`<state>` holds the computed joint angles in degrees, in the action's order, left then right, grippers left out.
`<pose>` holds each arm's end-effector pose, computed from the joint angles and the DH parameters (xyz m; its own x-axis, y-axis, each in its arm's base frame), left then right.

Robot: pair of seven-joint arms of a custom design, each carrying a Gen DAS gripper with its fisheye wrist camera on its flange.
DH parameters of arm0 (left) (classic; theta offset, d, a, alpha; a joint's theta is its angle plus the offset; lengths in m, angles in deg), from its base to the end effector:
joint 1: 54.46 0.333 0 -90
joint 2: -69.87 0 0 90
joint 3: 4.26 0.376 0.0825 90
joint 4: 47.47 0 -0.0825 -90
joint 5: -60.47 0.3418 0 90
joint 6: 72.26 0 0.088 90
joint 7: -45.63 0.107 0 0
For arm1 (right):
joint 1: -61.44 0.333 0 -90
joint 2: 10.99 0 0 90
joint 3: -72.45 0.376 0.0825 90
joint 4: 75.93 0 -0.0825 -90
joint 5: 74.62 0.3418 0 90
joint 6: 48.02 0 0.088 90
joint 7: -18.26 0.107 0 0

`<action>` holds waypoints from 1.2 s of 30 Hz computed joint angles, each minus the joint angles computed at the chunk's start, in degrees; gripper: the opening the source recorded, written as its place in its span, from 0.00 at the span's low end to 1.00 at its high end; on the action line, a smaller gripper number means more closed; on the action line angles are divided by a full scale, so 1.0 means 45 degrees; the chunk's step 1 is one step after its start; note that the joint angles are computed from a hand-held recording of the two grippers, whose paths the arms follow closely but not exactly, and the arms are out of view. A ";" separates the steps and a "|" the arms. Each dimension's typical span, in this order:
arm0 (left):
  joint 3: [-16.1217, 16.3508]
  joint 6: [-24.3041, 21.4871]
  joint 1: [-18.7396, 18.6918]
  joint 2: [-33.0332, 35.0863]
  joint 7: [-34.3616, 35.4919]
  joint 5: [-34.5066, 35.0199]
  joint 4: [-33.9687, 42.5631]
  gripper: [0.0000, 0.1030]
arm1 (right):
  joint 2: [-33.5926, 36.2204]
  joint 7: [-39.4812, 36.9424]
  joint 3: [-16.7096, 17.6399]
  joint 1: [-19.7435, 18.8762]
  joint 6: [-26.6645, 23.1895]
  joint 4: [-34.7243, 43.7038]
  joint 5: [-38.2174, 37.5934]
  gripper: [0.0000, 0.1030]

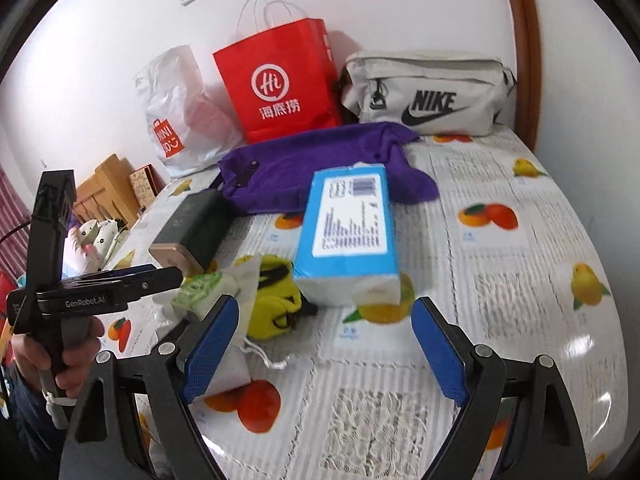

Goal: Organize soft objects
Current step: 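Grasp the green wet-wipes pack with left gripper while right returns to the items, then grasp the white mesh bag with right gripper while left holds the wet-wipes pack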

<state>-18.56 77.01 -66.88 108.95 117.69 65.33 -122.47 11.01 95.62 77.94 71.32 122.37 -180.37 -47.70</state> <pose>0.7217 -0.2918 0.4823 -0.1786 -0.9500 0.2562 -0.8433 0.0136 -0.5373 0.6609 0.1385 0.4920 0.1334 -0.9571 -0.2571 -0.7430 0.0751 -0.6651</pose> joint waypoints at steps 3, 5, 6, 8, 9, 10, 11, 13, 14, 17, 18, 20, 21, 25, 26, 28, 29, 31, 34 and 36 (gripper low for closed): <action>-0.0261 -0.0448 0.0038 0.0382 0.0301 -0.0187 0.0447 0.84 | -0.0006 -0.0050 0.0067 -0.0047 0.0020 -0.0242 0.0128 0.85; -0.0261 -0.0837 -0.0040 0.0612 0.0432 -0.0238 0.0810 0.84 | 0.0032 0.0153 -0.0134 0.0118 -0.0133 -0.0297 -0.0032 0.85; -0.0169 -0.1000 -0.0152 0.0757 0.0445 -0.0171 0.1033 0.84 | 0.0060 0.0143 -0.0126 0.0116 -0.0125 -0.0315 -0.0054 0.85; 0.0037 -0.1387 -0.0378 0.1047 0.0410 -0.0004 0.1510 0.84 | 0.0170 0.0053 -0.0031 0.0051 -0.0154 -0.0255 -0.0033 0.85; 0.0149 -0.1466 -0.0471 0.1174 0.0317 0.0065 0.1688 0.84 | 0.0240 0.0021 0.0021 0.0023 -0.0212 -0.0190 -0.0007 0.85; 0.0232 -0.1422 -0.0522 0.1264 0.0248 0.0129 0.1773 0.84 | 0.0303 -0.0008 0.0075 -0.0001 -0.0276 -0.0119 0.0029 0.85; 0.0280 -0.1409 -0.0551 0.1319 0.0189 0.0171 0.1831 0.79 | 0.0371 -0.0058 0.0132 -0.0024 -0.0377 -0.0029 0.0055 0.85; -0.0003 -0.0840 -0.0291 0.1180 0.0451 -0.0019 0.1430 0.71 | 0.0454 -0.0030 0.0049 0.0097 -0.0577 0.0102 -0.0066 0.85; -0.0038 -0.0553 -0.0231 0.1075 0.0478 -0.0058 0.1218 0.71 | 0.0491 0.0035 -0.0047 0.0204 -0.0660 0.0167 -0.0187 0.85; 0.0053 0.0180 -0.0112 0.0571 0.0390 0.0015 0.0461 0.71 | 0.0594 0.0086 -0.0119 0.0368 -0.0758 0.0338 -0.0400 0.85; 0.0039 0.0414 -0.0020 0.0390 0.0359 -0.0001 0.0190 0.71 | 0.0633 0.0073 -0.0066 0.0379 -0.0798 0.0424 -0.0400 0.85; 0.0223 0.0644 0.0044 0.0040 0.0099 0.0100 -0.0251 0.71 | 0.0689 -0.0074 0.0098 0.0344 -0.0834 0.0547 -0.0340 0.85; 0.0622 0.0652 -0.0109 -0.0207 -0.0297 0.0394 -0.0537 0.71 | 0.0726 -0.0129 0.0124 0.0392 -0.0875 0.0626 -0.0375 0.85; 0.1472 0.0826 -0.0306 -0.0837 -0.1595 0.1388 -0.1459 0.71 | 0.0915 -0.0374 0.0296 0.0575 -0.0978 0.0953 -0.0474 0.85; 0.1496 0.0964 -0.0202 -0.0975 -0.1827 0.1502 -0.1733 0.71 | 0.0963 -0.0449 0.0329 0.0620 -0.0997 0.1021 -0.0482 0.85; 0.1459 0.1100 0.0054 -0.1163 -0.2159 0.1614 -0.2154 0.71 | 0.1171 -0.0394 0.0172 0.0886 -0.1149 0.1357 -0.0724 0.85; 0.1486 0.1144 0.0148 -0.1248 -0.2361 0.1674 -0.2354 0.71 | 0.1282 -0.0332 0.0092 0.1004 -0.1216 0.1527 -0.0838 0.85; 0.1431 0.1288 0.0379 -0.1349 -0.2620 0.1716 -0.2684 0.71 | 0.1594 -0.0304 0.0043 0.1156 -0.1463 0.2019 -0.1054 0.85; 0.1306 0.1476 0.0666 -0.1443 -0.2811 0.1708 -0.3057 0.71 | 0.2142 0.0085 -0.0427 0.1619 -0.2023 0.2928 -0.1706 0.85; 0.1265 0.1439 0.0729 -0.1416 -0.2892 0.1754 -0.3112 0.71 | 0.2546 0.0711 -0.1014 0.2129 -0.2516 0.3595 -0.2427 0.85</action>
<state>-12.87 83.48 -63.60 102.58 104.67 73.22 -136.48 22.47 98.82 73.38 80.90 111.05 -164.19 -58.62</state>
